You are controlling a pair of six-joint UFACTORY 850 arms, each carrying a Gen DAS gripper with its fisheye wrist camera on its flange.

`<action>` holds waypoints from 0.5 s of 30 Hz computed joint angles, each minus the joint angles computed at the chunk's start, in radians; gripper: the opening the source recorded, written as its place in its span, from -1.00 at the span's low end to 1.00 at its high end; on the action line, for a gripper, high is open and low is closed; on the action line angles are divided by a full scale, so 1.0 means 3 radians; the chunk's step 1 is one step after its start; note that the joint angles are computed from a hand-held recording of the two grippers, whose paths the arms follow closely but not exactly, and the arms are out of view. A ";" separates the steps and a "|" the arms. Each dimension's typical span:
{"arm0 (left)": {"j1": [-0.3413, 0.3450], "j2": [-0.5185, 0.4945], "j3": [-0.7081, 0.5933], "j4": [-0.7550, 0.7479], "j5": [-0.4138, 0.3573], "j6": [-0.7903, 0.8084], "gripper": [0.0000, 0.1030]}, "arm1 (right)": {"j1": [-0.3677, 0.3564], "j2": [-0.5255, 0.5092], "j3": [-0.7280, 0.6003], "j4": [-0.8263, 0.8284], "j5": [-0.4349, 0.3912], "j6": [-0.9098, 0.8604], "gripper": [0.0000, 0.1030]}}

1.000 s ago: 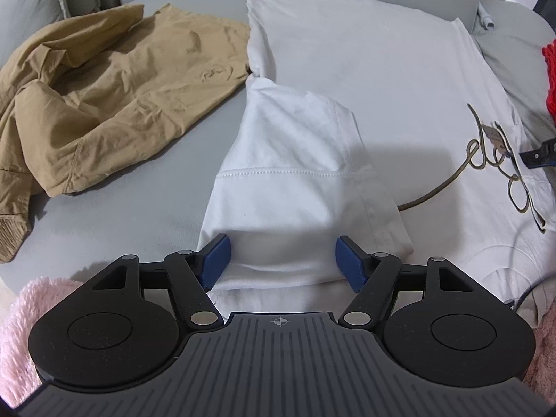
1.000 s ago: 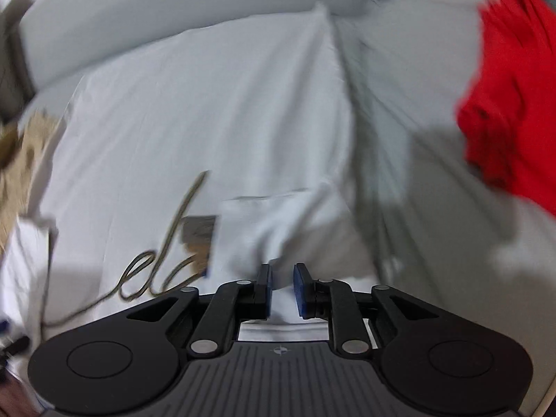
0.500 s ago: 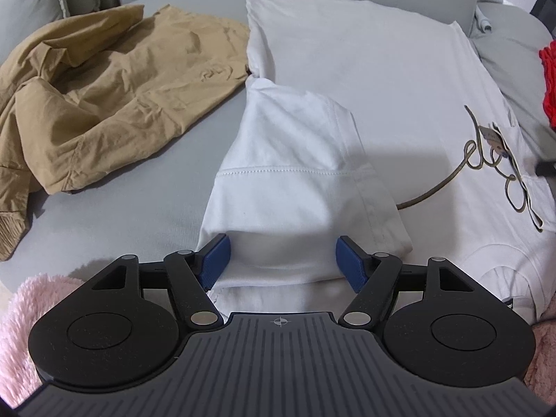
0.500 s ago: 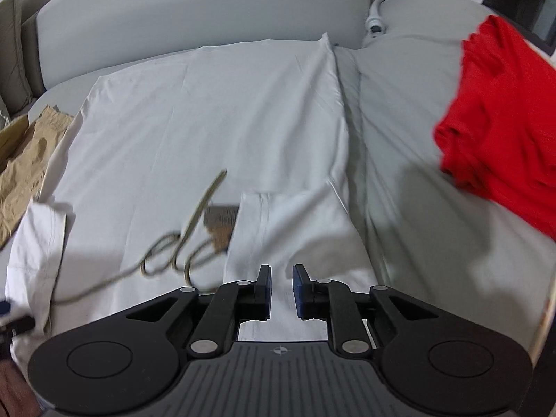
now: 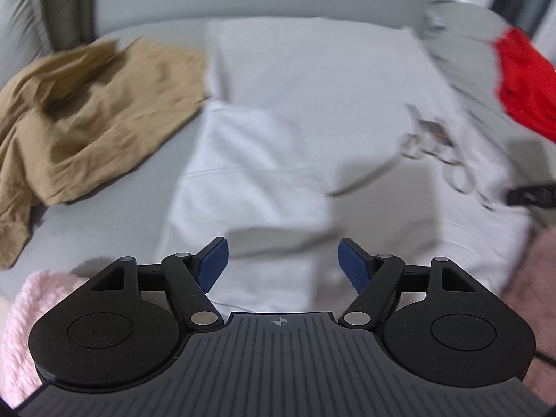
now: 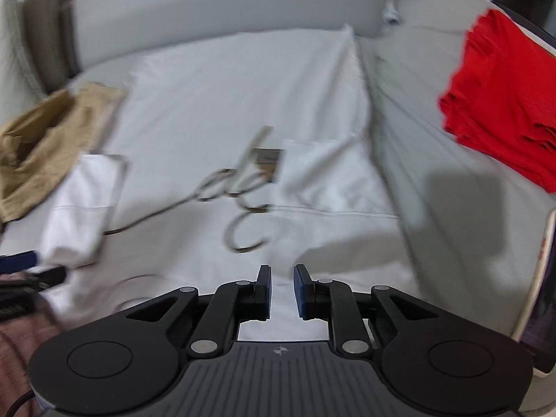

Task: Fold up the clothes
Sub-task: 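Lay the sleeve flat on the shirt and open the right gripper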

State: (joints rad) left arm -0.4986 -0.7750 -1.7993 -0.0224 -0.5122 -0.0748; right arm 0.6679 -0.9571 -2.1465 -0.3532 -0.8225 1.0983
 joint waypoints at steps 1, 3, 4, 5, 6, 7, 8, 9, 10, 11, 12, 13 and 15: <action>-0.0021 0.0023 0.0033 -0.0056 0.0020 0.0096 0.28 | 0.0012 -0.0009 -0.0015 0.0005 0.0010 0.0000 -0.65; -0.0072 0.0037 0.0060 -0.0066 0.0010 0.0193 -0.13 | 0.0037 -0.0037 -0.0057 0.0023 0.0019 -0.0017 -0.65; -0.0100 0.0036 0.0065 -0.0050 -0.0004 0.0223 -0.32 | 0.0045 -0.0052 -0.0076 0.0051 0.0021 -0.0049 -0.65; -0.0128 0.0040 0.0081 -0.0031 -0.0001 0.0253 -0.31 | 0.0055 -0.0066 -0.0096 0.0084 0.0019 -0.0097 -0.65; -0.0149 0.0048 0.0106 0.0006 0.0027 0.0250 -0.30 | 0.0066 -0.0079 -0.0116 0.0122 0.0012 -0.0159 -0.65; -0.0162 0.0050 0.0115 0.0070 0.0057 0.0177 -0.29 | 0.0078 -0.0093 -0.0138 0.0160 0.0005 -0.0221 -0.65; -0.0174 0.0048 0.0118 0.0154 0.0088 0.0064 -0.29 | 0.0089 -0.0110 -0.0165 0.0186 -0.0014 -0.0266 -0.65; -0.0182 0.0040 0.0108 0.0205 0.0105 -0.0026 -0.28 | 0.0099 -0.0129 -0.0199 0.0199 -0.0042 -0.0297 -0.65; -0.0181 0.0021 0.0080 0.0193 0.0103 -0.0066 -0.23 | 0.0110 -0.0149 -0.0234 0.0213 -0.0071 -0.0328 -0.65; -0.0176 0.0000 0.0049 0.0149 0.0091 -0.0063 -0.22 | 0.0114 -0.0162 -0.0247 0.0216 -0.0083 -0.0333 -0.65; -0.0173 -0.0019 0.0024 0.0116 0.0079 -0.0042 -0.22 | 0.0113 -0.0168 -0.0242 0.0209 -0.0080 -0.0315 -0.65; -0.0182 -0.0042 0.0001 0.0123 0.0057 -0.0021 -0.21 | 0.0112 -0.0173 -0.0235 0.0201 -0.0076 -0.0297 -0.65; -0.0196 -0.0105 -0.0059 0.0165 -0.0046 0.0063 -0.19 | 0.0109 -0.0190 -0.0217 0.0216 -0.0086 -0.0287 -0.65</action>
